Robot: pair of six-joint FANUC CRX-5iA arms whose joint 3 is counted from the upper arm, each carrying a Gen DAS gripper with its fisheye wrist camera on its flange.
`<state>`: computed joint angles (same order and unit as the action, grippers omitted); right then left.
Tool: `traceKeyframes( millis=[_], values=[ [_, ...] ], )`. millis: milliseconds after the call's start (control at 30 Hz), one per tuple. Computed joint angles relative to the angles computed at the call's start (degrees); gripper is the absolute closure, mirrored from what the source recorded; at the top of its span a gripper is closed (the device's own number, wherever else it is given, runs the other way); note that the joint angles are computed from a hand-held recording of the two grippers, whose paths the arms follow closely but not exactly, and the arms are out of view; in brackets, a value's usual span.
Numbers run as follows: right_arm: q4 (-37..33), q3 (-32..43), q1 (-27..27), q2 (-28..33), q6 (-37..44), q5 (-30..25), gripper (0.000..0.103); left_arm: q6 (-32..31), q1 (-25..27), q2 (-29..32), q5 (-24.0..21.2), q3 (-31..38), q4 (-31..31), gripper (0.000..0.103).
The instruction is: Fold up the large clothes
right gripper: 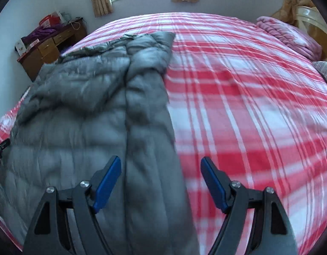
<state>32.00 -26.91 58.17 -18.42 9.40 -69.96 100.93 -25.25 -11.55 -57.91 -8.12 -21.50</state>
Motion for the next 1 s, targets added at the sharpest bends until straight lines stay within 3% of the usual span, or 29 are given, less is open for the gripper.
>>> traceKeyframes(
  millis=[467, 600, 633, 700, 733, 800, 900, 1000],
  values=[
    [1.9, -7.2, 19.0, -9.0, -18.3, -10.2, 0.024, -1.8, 4.5, -14.5, -0.5, -14.3, 8.0, 0.001],
    [2.1, -8.2, 24.6, -10.0, -22.3, -13.1, 0.035, -6.5, 7.9, -17.7, 0.0, -17.5, 13.7, 0.004],
    [2.2, -8.6, 26.1, -10.6, -23.5, -13.4, 0.042, -8.5, 9.0, -18.4, 0.3, -18.4, 15.9, 0.010],
    [2.3, -9.0, 27.7, -11.3, -24.8, -13.2, 0.061, -17.1, 13.5, -20.2, 1.0, -21.9, 25.8, 0.058],
    [2.5, -9.5, 28.2, -12.0, -25.2, -12.4, 0.076, -19.4, 14.3, -20.5, 0.8, -22.5, 28.4, 0.068],
    [3.6, -10.9, 29.7, -13.8, -26.8, -10.6, 0.085, -19.8, 11.8, -20.9, 0.8, -21.4, 26.2, 0.090],
    [6.5, -11.9, 32.6, -15.3, -30.5, -11.5, 0.090, -22.0, 12.3, -23.6, 1.0, -21.3, 27.2, 0.096],
    [10.5, -12.3, 36.9, -17.2, -34.8, -14.3, 0.092, -30.5, 18.8, -29.1, -0.2, -23.2, 36.4, 0.097]
  ],
)
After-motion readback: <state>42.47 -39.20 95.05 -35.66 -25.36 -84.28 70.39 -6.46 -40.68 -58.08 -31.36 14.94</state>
